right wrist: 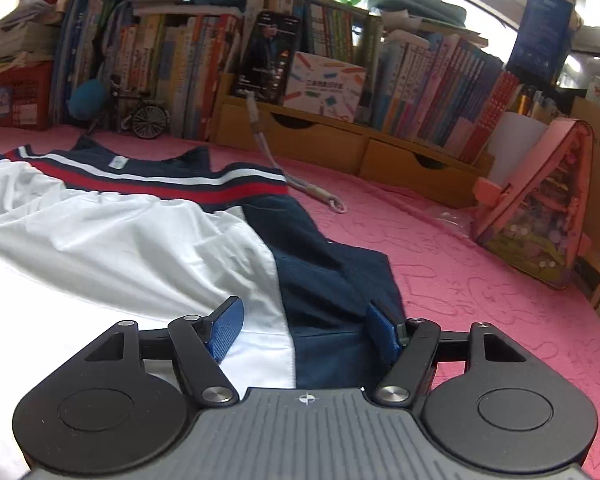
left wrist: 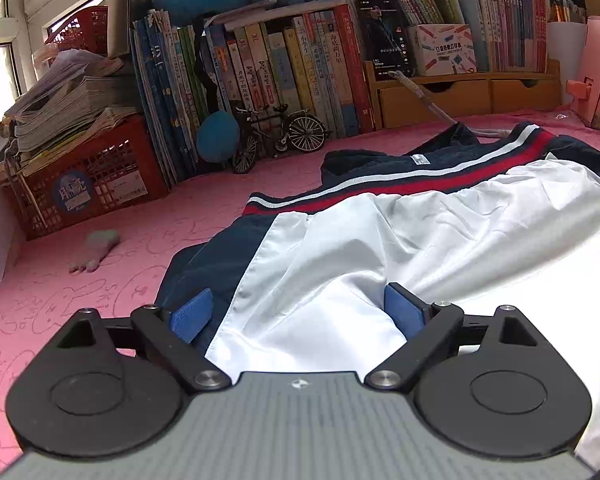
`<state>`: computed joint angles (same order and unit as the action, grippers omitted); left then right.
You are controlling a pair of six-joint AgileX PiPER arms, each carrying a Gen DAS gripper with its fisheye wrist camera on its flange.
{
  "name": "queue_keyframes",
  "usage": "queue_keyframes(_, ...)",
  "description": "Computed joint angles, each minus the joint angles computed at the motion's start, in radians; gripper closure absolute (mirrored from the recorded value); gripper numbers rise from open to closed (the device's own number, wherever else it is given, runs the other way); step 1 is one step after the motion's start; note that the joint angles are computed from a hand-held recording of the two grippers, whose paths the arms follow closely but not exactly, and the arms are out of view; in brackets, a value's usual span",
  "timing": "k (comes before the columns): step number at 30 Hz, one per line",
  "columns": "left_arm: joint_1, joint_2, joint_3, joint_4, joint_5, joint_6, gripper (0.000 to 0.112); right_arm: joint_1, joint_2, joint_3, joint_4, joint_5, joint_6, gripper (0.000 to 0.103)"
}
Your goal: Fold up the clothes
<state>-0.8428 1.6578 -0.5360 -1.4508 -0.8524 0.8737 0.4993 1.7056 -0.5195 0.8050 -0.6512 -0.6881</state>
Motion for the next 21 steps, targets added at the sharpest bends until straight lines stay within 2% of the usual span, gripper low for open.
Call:
queue_keyframes(2, 0.027, -0.032, 0.033, 0.054, 0.034, -0.069, 0.018, -0.064, 0.005, -0.019, 0.018, 0.041, 0.014, 0.036)
queue_keyframes(4, 0.058, -0.065, 0.067, 0.116, 0.069, -0.144, 0.018, -0.153, -0.003, -0.028, -0.093, 0.135, 0.133, 0.036)
queue_keyframes(5, 0.083, -0.087, 0.091, 0.157, 0.094, -0.204, 0.018, -0.171, -0.005, -0.030, -0.121, 0.155, 0.162, 0.036)
queue_keyframes(9, 0.210, -0.171, 0.195, 0.368, 0.176, -0.504, 0.019, -0.111, 0.005, -0.030, -0.001, 0.102, 0.042, 0.034)
queue_keyframes(11, 0.267, -0.210, 0.222, 0.388, 0.206, -0.553, 0.024, -0.084, 0.010, -0.032, 0.050, 0.077, -0.007, 0.034)
queue_keyframes(14, 0.273, -0.207, 0.194, 0.163, 0.183, -0.367, 0.026, -0.085, 0.008, -0.033, 0.052, 0.080, -0.009, 0.033)
queue_keyframes(17, 0.272, -0.224, 0.189, 0.060, 0.156, -0.266, 0.026, -0.102, -0.003, -0.022, 0.001, 0.084, 0.049, 0.032)
queue_keyframes(18, 0.226, -0.223, 0.176, -0.008, 0.104, -0.190, 0.026, -0.097, -0.021, 0.005, -0.049, 0.054, 0.101, 0.032)
queue_keyframes(20, 0.094, -0.192, 0.121, -0.139, -0.054, -0.018, 0.027, -0.081, -0.065, 0.067, -0.142, -0.023, 0.199, 0.032)
queue_keyframes(21, 0.046, -0.182, 0.096, -0.154, -0.110, 0.034, 0.027, -0.084, -0.106, 0.092, -0.221, -0.026, 0.255, 0.032)
